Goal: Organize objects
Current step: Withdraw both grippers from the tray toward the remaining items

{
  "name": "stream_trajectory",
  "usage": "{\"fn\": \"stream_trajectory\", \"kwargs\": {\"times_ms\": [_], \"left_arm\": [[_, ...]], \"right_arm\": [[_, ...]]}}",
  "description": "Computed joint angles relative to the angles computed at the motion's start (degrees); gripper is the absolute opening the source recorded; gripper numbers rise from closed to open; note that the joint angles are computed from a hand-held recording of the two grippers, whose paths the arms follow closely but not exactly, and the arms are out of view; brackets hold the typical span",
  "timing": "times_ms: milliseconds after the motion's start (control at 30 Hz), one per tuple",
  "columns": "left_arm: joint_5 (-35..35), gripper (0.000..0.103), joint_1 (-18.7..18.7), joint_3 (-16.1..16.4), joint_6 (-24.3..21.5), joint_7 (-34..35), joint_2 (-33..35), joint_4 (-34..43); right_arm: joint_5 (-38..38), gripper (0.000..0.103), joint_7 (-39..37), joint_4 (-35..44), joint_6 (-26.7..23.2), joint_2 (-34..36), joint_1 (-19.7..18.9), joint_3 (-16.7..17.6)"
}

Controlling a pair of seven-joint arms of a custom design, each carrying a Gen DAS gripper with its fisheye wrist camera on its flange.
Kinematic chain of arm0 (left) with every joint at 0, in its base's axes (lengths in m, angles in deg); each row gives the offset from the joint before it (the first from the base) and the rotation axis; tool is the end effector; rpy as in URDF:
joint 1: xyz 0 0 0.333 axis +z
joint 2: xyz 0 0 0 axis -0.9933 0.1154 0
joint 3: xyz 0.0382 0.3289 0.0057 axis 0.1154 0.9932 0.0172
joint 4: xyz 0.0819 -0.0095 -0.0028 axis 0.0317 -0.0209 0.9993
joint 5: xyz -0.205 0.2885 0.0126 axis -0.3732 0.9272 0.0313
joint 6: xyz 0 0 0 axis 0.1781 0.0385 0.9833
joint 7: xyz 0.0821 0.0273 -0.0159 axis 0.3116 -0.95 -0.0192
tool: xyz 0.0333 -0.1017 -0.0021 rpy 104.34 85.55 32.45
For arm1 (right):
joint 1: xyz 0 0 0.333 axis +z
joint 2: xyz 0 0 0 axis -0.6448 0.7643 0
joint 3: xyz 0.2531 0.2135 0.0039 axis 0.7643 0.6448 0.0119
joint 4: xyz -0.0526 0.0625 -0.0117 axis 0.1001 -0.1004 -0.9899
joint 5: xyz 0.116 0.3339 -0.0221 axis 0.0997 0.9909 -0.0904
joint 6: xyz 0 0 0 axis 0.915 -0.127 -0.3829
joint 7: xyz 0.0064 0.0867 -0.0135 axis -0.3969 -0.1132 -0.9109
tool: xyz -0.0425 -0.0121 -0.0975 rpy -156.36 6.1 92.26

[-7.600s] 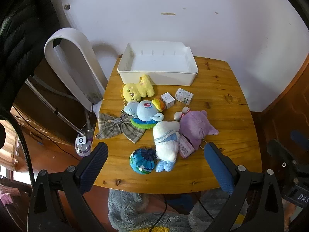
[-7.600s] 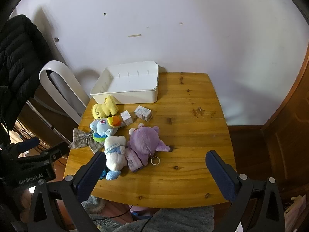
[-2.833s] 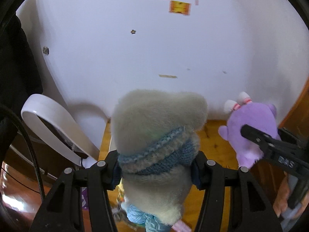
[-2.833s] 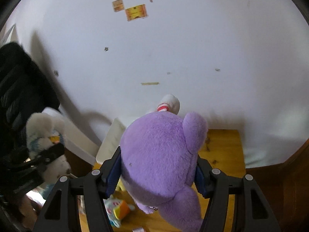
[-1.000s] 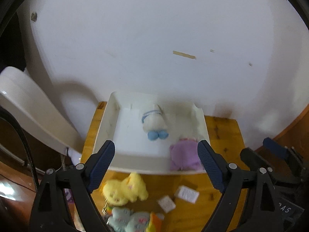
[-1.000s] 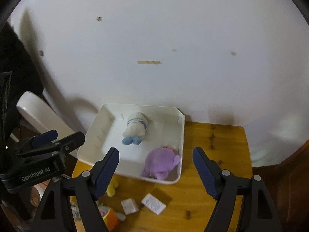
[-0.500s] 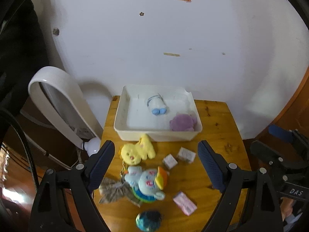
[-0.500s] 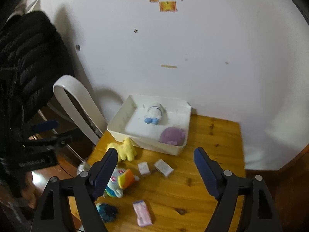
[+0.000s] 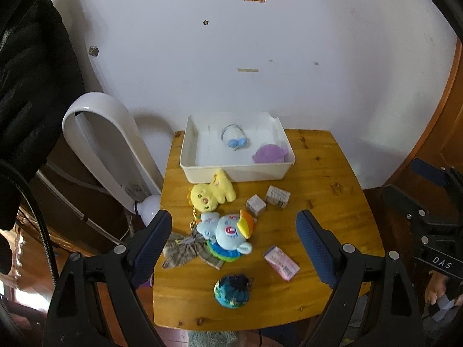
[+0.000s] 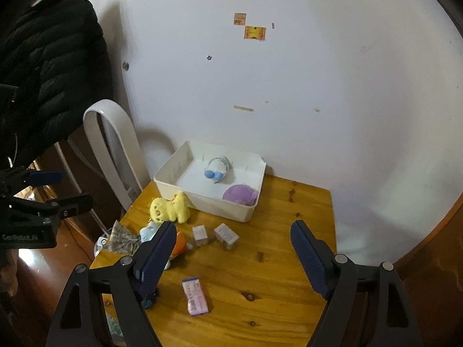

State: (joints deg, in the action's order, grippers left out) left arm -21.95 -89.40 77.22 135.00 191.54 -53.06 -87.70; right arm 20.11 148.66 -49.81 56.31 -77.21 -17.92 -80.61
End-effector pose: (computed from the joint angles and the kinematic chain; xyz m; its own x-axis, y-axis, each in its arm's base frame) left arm 0.7245 -0.1694 0.5755 -0.5685 -0.8214 0.0461 -0.6435 0.4090 -0.6470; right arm 0.5843 0.2554 0.5858 -0.0894 -0.9934 0.0712 -0.6711 0.0073 -0.7413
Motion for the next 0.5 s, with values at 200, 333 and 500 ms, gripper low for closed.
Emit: {"fn": "stream_trajectory", "kwargs": {"times_ms": [200,333,500], "left_arm": [[-0.73,0.09,0.97,-0.22,1.34,2.03,-3.18,-6.2],[-1.19,0.09,1.46,-0.19,-0.03,3.12,-3.98,-8.83],[-1.68,0.09,1.93,-0.13,-0.04,5.4,-5.13,-14.57]], "right_arm": [[2.58,0.082,-2.62,-3.25,2.02,-1.75,-0.28,1.19],[5.84,0.082,-5.09,-5.38,4.15,-2.12,-0.87,1.8],[9.33,0.082,-7.98,-8.08,6.66,-1.48,-1.37,2.06]]}}
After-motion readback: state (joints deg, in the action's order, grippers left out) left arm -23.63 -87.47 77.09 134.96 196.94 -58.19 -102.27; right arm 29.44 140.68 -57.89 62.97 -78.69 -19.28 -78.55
